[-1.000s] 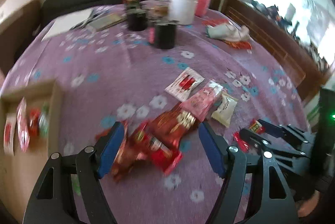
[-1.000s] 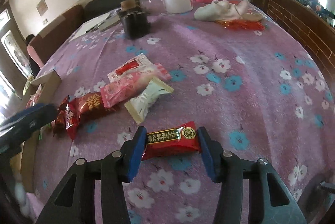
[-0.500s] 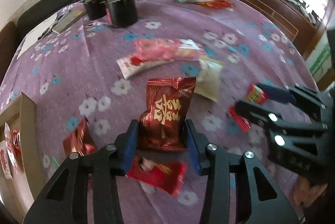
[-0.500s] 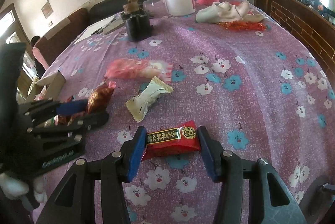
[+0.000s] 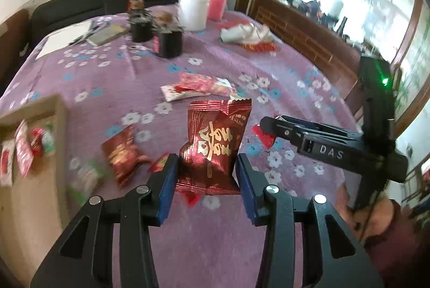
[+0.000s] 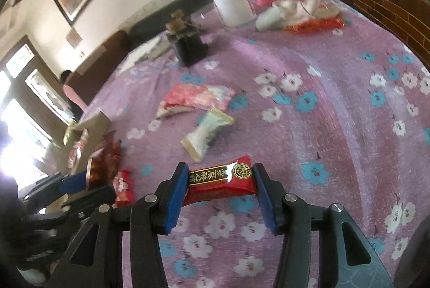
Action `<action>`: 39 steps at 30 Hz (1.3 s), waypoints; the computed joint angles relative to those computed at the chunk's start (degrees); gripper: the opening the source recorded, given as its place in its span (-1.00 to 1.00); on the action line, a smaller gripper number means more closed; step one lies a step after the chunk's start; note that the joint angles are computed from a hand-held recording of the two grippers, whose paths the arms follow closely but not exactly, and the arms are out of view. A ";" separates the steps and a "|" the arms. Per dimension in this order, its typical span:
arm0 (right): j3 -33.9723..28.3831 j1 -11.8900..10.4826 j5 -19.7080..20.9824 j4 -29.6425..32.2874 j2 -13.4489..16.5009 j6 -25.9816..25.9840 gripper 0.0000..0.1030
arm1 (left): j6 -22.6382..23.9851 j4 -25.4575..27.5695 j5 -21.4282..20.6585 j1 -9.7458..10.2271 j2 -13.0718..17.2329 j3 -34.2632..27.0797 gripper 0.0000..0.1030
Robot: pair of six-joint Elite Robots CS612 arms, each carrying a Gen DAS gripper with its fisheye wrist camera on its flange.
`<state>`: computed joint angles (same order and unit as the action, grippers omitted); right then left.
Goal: Organize snacks
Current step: 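Lower both held snacks into the cardboard tray and open both tools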
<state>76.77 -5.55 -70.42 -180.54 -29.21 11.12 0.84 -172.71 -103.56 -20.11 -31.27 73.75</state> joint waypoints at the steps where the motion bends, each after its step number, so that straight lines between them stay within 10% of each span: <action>1: 0.23 0.07 0.42 -0.78 -0.13 -0.16 -0.02 | -0.80 -1.00 -0.12 0.49 -0.48 0.93 -0.20; 20: -9.76 9.54 6.73 10.48 1.22 -15.41 -0.04 | -15.95 2.13 11.39 8.93 0.53 0.42 -0.19; 39: -26.10 15.41 -0.87 23.09 9.81 -23.35 0.08 | -20.66 9.00 10.47 11.10 3.11 -4.48 -0.15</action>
